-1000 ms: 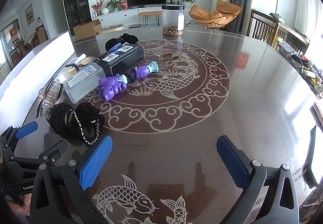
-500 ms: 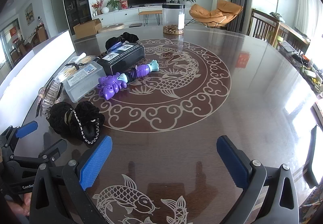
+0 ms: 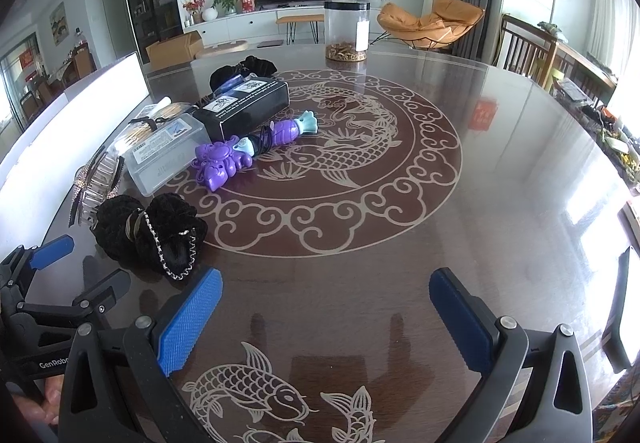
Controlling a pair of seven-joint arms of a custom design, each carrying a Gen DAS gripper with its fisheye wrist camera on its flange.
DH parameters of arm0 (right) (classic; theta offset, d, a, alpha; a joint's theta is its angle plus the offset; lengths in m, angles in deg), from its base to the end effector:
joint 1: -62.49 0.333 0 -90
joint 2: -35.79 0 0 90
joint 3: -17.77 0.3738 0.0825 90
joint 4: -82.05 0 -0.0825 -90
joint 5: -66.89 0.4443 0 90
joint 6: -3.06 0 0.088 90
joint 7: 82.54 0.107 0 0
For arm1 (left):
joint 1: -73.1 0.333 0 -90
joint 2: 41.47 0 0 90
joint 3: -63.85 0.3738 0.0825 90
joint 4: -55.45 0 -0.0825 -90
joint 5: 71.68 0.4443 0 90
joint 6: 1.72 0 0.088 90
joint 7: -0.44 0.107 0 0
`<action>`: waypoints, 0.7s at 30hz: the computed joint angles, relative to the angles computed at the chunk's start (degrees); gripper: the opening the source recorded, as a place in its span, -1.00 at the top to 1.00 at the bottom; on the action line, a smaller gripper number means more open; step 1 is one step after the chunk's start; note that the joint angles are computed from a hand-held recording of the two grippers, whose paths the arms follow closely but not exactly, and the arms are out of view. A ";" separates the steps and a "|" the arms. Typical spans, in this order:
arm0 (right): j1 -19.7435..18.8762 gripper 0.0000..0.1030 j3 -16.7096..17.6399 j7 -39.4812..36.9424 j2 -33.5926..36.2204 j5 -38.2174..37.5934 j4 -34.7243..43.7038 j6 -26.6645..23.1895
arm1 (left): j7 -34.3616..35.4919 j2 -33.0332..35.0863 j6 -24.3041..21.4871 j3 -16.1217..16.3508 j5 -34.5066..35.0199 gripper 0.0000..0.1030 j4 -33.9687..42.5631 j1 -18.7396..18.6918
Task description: Organize objects
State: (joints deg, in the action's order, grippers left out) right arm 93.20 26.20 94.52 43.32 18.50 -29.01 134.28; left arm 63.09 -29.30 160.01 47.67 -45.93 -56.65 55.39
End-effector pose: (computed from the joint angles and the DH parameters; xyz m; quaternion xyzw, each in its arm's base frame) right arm 0.5349 0.4090 0.4747 -0.5439 0.7657 -0.2794 0.1997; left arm 0.5793 -0.4005 0.4703 -0.4931 0.8011 -0.2845 0.1851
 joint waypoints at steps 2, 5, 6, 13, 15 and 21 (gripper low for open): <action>-0.11 -1.00 0.01 -0.41 -0.26 0.14 -0.35 0.41 | 0.12 0.01 -0.09 -0.11 -0.26 -1.00 0.03 0.09; -0.27 -1.00 0.02 -1.08 -0.36 0.47 -0.54 0.91 | 0.19 0.05 -0.09 -0.18 -0.50 -1.00 0.05 0.16; -0.29 -1.00 0.03 -1.14 -0.38 0.54 -0.57 0.94 | 0.26 0.03 -0.11 -0.22 -0.62 -1.00 0.04 0.19; -0.67 -1.00 -0.04 -2.31 -0.42 1.48 -0.87 1.82 | 0.63 0.14 -0.42 -0.35 -1.19 -1.00 0.21 0.27; -0.72 -1.00 -0.03 -2.67 -0.32 1.79 -0.80 1.89 | 0.68 0.18 -0.59 -0.35 -1.27 -1.00 0.31 0.24; -0.91 -1.00 -0.07 -3.77 0.00 3.21 -0.74 2.46 | 0.78 0.26 -0.84 -0.32 -1.31 -1.00 0.40 0.19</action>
State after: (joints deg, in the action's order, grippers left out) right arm 92.30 26.13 90.75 43.32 21.72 -29.75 136.74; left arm 63.87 -29.05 159.18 47.34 -47.23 -56.25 55.58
